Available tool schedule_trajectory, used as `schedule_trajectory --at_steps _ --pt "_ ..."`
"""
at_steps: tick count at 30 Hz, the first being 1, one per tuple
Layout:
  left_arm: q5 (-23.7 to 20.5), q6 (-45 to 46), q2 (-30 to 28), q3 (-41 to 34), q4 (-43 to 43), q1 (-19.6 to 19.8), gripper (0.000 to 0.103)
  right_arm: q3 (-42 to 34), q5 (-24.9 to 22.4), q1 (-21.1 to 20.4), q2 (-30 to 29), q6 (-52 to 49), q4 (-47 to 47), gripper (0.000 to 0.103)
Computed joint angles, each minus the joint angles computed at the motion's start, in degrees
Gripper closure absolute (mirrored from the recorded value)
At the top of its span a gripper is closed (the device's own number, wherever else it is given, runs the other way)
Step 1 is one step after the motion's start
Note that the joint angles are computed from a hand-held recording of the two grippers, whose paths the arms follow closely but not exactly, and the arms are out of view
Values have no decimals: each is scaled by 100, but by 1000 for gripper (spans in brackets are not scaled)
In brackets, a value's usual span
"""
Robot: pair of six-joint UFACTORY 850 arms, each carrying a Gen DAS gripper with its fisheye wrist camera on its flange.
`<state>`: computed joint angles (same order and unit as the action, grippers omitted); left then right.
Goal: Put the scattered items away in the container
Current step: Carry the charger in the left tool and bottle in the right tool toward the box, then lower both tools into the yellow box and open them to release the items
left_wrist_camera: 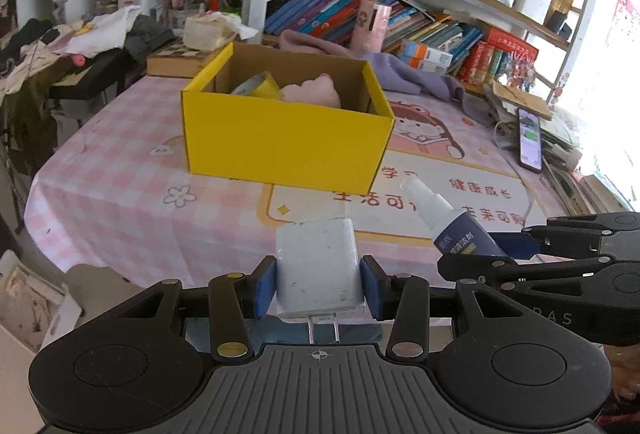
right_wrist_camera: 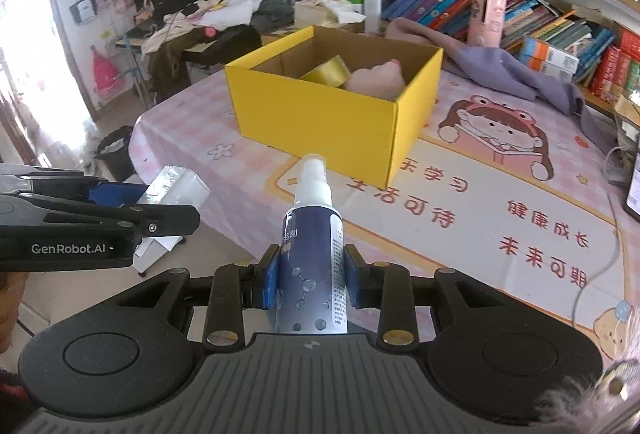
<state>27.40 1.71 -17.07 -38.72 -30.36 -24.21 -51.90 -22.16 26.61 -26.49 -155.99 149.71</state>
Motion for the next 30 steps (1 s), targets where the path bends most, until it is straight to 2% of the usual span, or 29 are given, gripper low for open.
schedule_trajectory --at_steps 8,14,23,30 --pt "-175 164 -168 -244 -175 87 60 -278 56 -38 -150 380 -616 72" --pt "-65 513 -333 -516 -449 143 60 -673 -70 -146 -396 454 -884 72" --pt "190 1532 -670 -1318 -1079 343 60 -1819 -384 -385 -1028 1084 -1747 72" --pt "139 2356 -1167 -2191 -1442 571 60 -3072 -398 -536 -1744 1978 -2685 72"
